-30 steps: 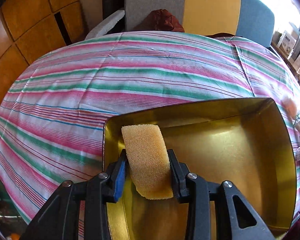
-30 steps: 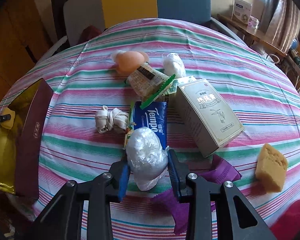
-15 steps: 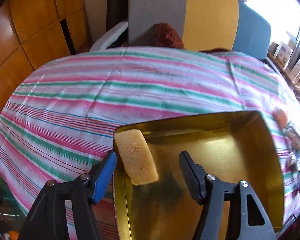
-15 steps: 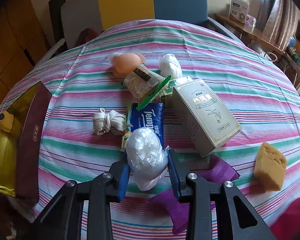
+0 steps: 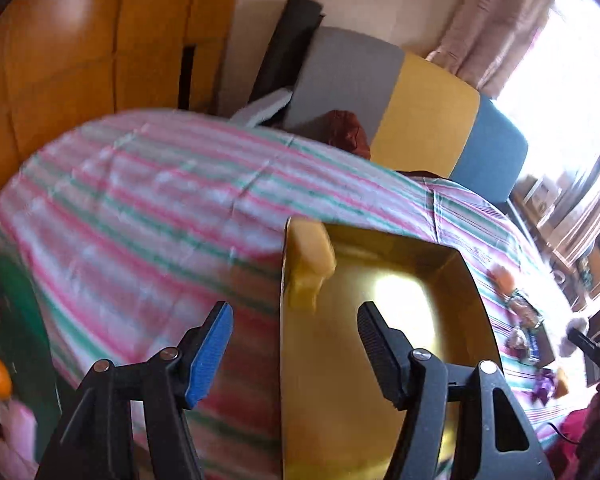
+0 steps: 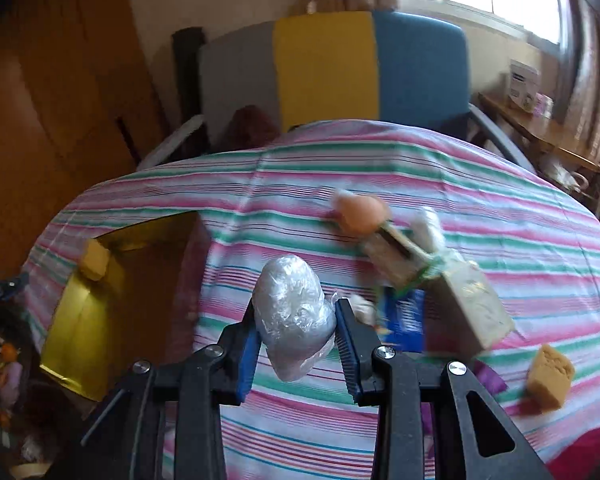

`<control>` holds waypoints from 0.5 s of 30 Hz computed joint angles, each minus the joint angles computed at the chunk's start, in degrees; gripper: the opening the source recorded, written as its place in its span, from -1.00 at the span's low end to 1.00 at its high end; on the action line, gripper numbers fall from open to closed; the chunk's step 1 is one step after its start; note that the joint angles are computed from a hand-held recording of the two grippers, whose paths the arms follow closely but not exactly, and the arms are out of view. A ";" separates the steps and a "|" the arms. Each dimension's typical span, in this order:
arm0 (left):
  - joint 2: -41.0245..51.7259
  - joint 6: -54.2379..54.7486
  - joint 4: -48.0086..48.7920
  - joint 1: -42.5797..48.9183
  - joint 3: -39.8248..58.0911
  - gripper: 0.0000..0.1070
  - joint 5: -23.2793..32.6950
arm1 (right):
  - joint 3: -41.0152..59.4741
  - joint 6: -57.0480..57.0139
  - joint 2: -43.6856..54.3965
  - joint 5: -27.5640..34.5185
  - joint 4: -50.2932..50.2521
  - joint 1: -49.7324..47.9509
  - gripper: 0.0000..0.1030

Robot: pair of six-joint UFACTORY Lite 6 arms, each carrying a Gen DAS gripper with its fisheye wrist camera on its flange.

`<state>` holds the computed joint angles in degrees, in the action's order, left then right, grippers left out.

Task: Organize objects
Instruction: 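Release the sponge into the tray with the left tool while the right tool drops the plastic bundle there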

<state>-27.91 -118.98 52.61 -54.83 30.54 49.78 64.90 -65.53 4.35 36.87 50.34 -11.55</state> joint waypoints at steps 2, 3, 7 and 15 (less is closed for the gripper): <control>-2.47 -3.59 -0.65 -3.44 -3.14 0.21 1.73 | 1.10 4.78 -0.73 1.73 -2.66 8.78 -0.31; -3.03 -5.46 -0.88 -5.26 -4.09 0.20 2.93 | 2.15 7.00 0.02 2.46 -3.44 13.46 -0.30; -5.33 -12.16 -2.20 -13.20 -7.21 0.20 8.50 | 10.13 17.28 9.33 4.65 -6.37 30.50 -0.30; -14.35 -17.44 -4.71 -16.70 -14.42 0.19 9.77 | 46.86 42.85 43.51 11.00 -16.11 47.43 -0.30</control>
<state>-42.26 -136.43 47.90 -71.53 16.12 59.55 111.76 -22.67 47.86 47.87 34.23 35.88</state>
